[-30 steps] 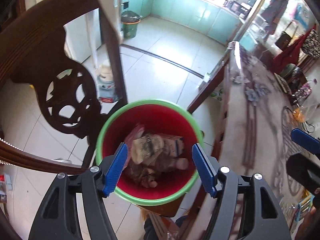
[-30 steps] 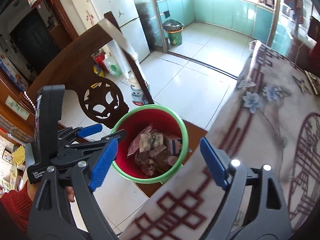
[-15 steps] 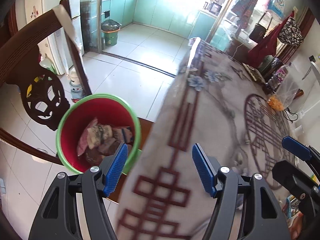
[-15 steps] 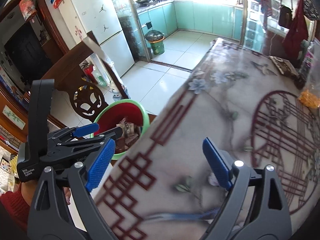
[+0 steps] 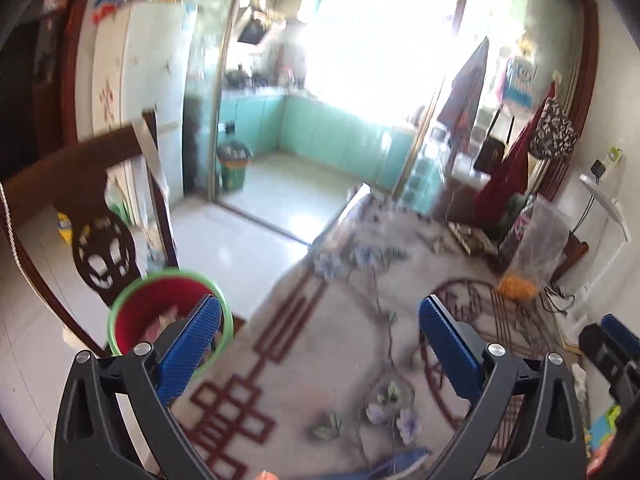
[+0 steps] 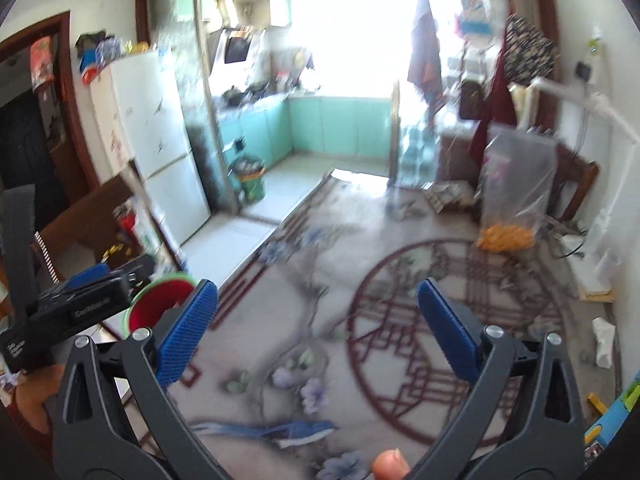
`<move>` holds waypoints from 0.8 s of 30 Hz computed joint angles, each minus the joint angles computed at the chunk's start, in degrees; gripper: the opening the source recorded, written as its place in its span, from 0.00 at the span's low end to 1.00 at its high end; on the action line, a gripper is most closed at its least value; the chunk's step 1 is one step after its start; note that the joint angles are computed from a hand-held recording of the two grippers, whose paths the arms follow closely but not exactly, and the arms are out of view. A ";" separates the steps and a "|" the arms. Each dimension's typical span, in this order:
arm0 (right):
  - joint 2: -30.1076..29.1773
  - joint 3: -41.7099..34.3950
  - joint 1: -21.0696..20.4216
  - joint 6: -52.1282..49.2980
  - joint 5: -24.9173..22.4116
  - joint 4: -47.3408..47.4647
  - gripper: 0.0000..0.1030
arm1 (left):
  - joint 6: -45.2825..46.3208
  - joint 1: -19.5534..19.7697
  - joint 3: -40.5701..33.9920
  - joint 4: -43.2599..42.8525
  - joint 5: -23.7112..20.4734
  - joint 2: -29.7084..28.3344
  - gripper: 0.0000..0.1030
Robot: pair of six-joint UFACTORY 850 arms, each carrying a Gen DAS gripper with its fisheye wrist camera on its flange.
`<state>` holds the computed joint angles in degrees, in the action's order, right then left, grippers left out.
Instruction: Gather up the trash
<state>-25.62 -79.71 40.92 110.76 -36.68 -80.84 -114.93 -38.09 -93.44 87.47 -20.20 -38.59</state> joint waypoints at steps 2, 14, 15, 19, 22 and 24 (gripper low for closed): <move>0.79 1.20 0.49 3.23 -4.07 -3.15 0.96 | -0.52 -1.84 -0.23 4.12 -4.82 0.17 0.93; 3.70 6.52 1.67 10.34 -11.20 -8.30 0.96 | -4.60 -5.13 0.72 7.07 -7.28 1.86 0.93; 3.77 6.52 1.60 10.00 -10.54 -7.86 0.96 | -4.30 -4.95 0.54 5.78 -6.39 1.84 0.93; 3.43 5.96 1.34 8.08 -9.93 -6.11 0.96 | 2.71 -4.41 -1.06 -3.17 -4.41 0.99 0.92; 3.60 6.01 0.92 7.94 -8.64 -4.99 0.96 | 5.75 -4.27 -1.57 -6.33 -4.13 0.54 0.92; 3.32 5.71 0.64 7.24 -8.30 -3.92 0.96 | 5.84 -4.27 -1.47 -6.66 -4.52 0.59 0.92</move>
<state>-22.29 -73.99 41.56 118.01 -44.98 -84.75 -109.09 -42.36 -94.92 80.81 -24.72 -38.00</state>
